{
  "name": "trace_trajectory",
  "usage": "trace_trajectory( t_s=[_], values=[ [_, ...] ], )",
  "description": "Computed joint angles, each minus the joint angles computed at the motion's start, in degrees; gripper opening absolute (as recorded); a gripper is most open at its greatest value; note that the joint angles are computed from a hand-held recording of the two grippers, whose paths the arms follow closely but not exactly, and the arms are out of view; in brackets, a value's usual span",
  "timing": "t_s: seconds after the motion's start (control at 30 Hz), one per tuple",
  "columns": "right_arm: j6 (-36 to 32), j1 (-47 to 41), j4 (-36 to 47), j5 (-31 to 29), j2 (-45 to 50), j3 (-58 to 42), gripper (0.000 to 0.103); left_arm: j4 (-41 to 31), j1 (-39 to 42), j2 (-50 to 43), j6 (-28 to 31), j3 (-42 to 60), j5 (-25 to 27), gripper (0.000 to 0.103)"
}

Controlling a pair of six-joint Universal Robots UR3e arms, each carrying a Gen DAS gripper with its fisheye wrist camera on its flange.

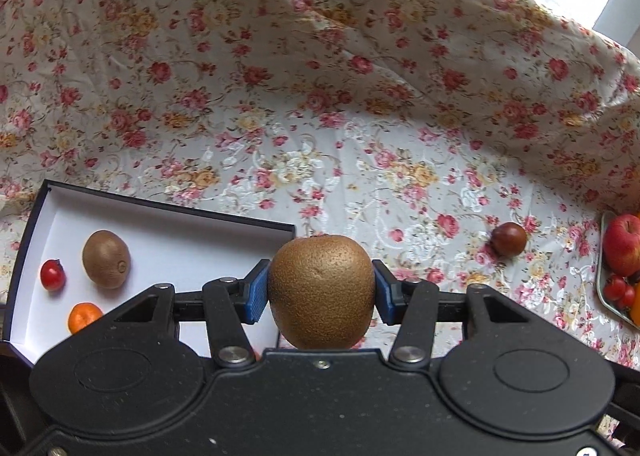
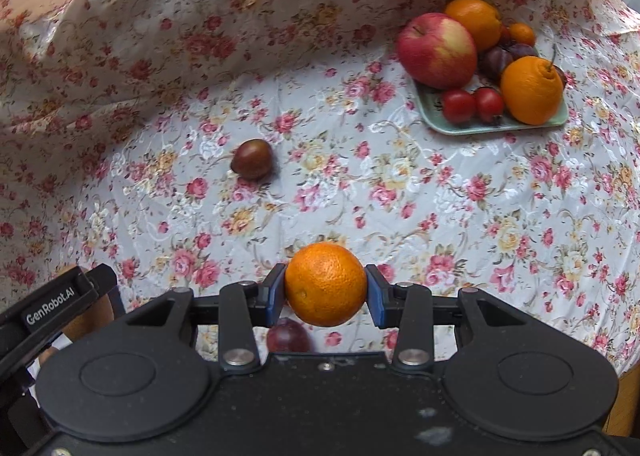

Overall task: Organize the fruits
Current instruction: 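Carry the kiwi and the mandarin over the white box with both tools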

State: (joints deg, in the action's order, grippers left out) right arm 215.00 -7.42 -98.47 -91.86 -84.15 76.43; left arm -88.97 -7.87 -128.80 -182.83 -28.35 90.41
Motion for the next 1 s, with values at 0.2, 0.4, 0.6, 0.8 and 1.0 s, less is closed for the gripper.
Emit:
trace_trajectory(
  t_s=[0.2, 0.4, 0.6, 0.8, 1.0],
  values=[
    [2.38, 8.68, -0.92, -4.94, 8.77, -8.47, 0.042, -1.58, 4.93, 1.84, 1.11, -2.08, -1.17, 0.057],
    [2.07, 13.28, -2.46, -1.94, 14.12, -14.27, 0.042, -0.38, 9.07, 3.61, 2.91, -5.46, -0.43, 0.057],
    [1.53, 18.07, -4.94, 0.37, 19.55, -20.95, 0.042, -1.02, 13.35, 3.74, 4.92, -6.30, -0.41, 0.057],
    [0.43, 22.17, -4.82, 2.13, 26.02, -28.34, 0.042, -8.10, 16.72, 0.68, 7.76, -0.96, -1.57, 0.057],
    [2.41, 23.41, -0.59, 3.17, 33.48, -38.50, 0.043, -9.18, 18.39, 1.93, 11.40, -4.26, -1.80, 0.057]
  ],
)
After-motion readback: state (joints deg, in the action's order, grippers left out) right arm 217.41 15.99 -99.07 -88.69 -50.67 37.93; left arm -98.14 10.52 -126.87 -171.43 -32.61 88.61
